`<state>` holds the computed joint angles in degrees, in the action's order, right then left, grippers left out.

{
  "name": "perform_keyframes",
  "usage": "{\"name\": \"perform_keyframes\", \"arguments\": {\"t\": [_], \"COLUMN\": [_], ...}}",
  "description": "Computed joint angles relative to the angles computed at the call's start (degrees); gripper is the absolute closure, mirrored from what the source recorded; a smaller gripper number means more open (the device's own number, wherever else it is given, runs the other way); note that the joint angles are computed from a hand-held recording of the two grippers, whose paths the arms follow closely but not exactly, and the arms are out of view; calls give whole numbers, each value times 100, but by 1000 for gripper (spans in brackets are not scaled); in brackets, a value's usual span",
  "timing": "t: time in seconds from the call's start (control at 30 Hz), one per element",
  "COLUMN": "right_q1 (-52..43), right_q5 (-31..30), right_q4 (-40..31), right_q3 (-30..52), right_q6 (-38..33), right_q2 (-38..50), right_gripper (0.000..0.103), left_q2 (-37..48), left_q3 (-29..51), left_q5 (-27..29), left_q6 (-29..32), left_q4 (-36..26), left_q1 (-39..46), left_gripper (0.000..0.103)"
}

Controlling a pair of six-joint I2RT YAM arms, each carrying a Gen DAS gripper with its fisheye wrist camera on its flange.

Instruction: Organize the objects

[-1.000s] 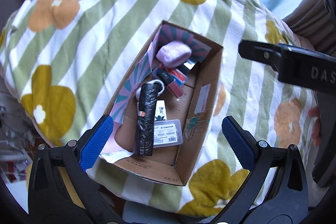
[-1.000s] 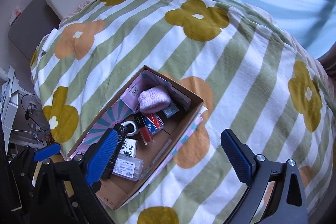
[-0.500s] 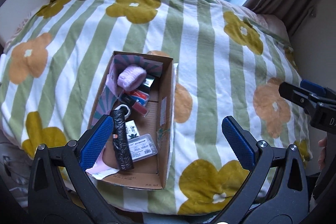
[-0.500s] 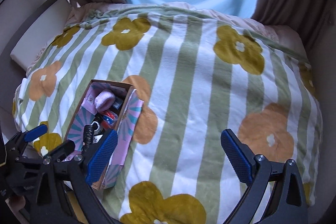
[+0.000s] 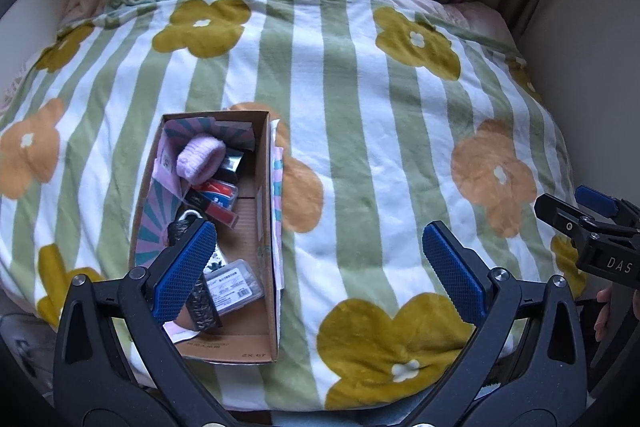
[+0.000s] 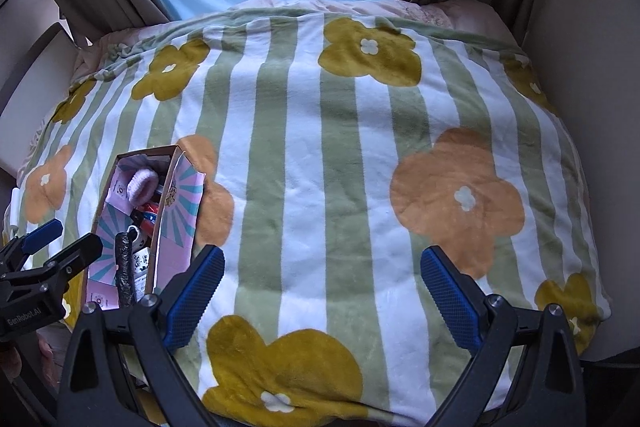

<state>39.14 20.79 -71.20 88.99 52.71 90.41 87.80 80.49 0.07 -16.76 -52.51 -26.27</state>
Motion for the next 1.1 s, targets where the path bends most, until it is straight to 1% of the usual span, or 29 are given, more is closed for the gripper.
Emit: {"name": "perform_keyframes", "arguments": {"t": [0.4,0.77,1.1], "right_q1": [160,164,166], "right_q5": [232,264,252], "right_q4": [-168,-239,-251], "right_q3": [73,115,151], "right_q6": [136,115,143], "right_q2": [-116,-163,-140], "right_gripper": [5,5,5], "left_q2": [-82,-219,-178], "left_q3": [9,1,45], "left_q5": [-119,-253,-315], "left_q6": [-13,-124,-88], "left_q4": [-52,-190,-224], "left_q1": [-134,-197,-170], "left_gripper": [0,0,0]}}
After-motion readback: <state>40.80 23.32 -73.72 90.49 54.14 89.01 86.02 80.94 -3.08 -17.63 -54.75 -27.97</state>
